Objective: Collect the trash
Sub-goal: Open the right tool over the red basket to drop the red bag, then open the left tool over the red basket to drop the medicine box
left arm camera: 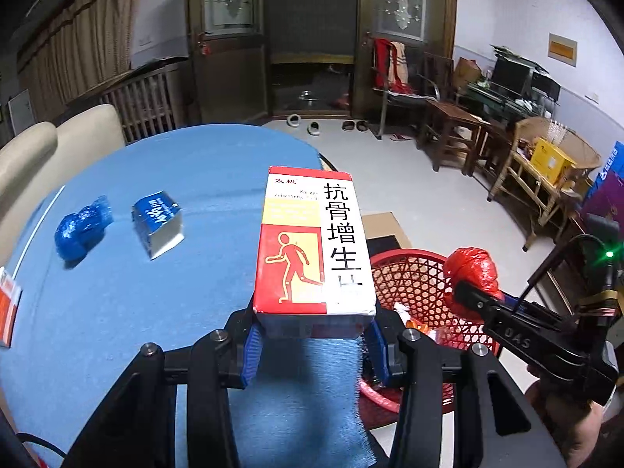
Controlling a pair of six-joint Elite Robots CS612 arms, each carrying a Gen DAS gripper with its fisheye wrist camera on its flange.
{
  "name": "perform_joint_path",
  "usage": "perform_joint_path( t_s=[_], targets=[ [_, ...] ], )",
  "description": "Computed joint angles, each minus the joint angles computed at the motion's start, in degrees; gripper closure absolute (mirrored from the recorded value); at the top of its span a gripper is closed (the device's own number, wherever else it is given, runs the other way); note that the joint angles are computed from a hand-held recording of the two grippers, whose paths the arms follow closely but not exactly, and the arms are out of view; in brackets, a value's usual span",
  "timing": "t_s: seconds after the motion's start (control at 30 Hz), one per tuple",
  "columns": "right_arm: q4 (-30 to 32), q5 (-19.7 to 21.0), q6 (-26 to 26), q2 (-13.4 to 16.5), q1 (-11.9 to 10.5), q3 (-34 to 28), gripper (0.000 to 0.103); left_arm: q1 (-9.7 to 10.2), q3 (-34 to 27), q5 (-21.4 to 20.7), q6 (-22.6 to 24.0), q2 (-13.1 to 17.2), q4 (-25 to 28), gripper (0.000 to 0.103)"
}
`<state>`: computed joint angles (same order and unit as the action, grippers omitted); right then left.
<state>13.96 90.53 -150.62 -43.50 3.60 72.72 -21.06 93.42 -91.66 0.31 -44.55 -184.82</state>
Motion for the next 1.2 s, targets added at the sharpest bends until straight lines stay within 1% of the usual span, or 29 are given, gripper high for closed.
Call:
perform_joint_path(
  t_s=[0.47,0.67,0.87,0.93,1.0,1.1,1.2],
  targets=[
    [3.83,-0.76,0.57,2.62,-0.99,-2.89,0.059,-1.98,-2.65,-0.36,2.88,1.13,4.74,0.056],
    [4.44,-1.33,0.69,2.97,-1.60,-2.67,0.059,-3.02,-3.69,-0.87,4.74,1.46,7.81,0.056],
    [5.46,-2.15,0.83,3.49,-2.39,-2.70,0.057,-3.77,-4.05,-0.74,5.92,1.64,9.19,0.056],
    [5.92,-2.47,0.82,3.71,-2.57,-2.85,0.054,-3.81,-4.34,-0.80,6.12,1.76,9.59,0.056],
    [6.31,-2.41,1.45,3.88,-2.69,-2.95,0.040,-3.97,-4.31,-0.63,6.36,1.75,9.65,0.056],
    [6.04,-3.24,2.32,3.77,-2.98,-2.72,0.036,-3.83,-4.24,-0.57,6.56,1.72,9.97,0.056],
    [5.22,-2.76,2.54,3.24,-3.07,-2.14,0.035,-3.88,-4.51,-0.42,6.48,1.78,10.36,0.056]
  ],
)
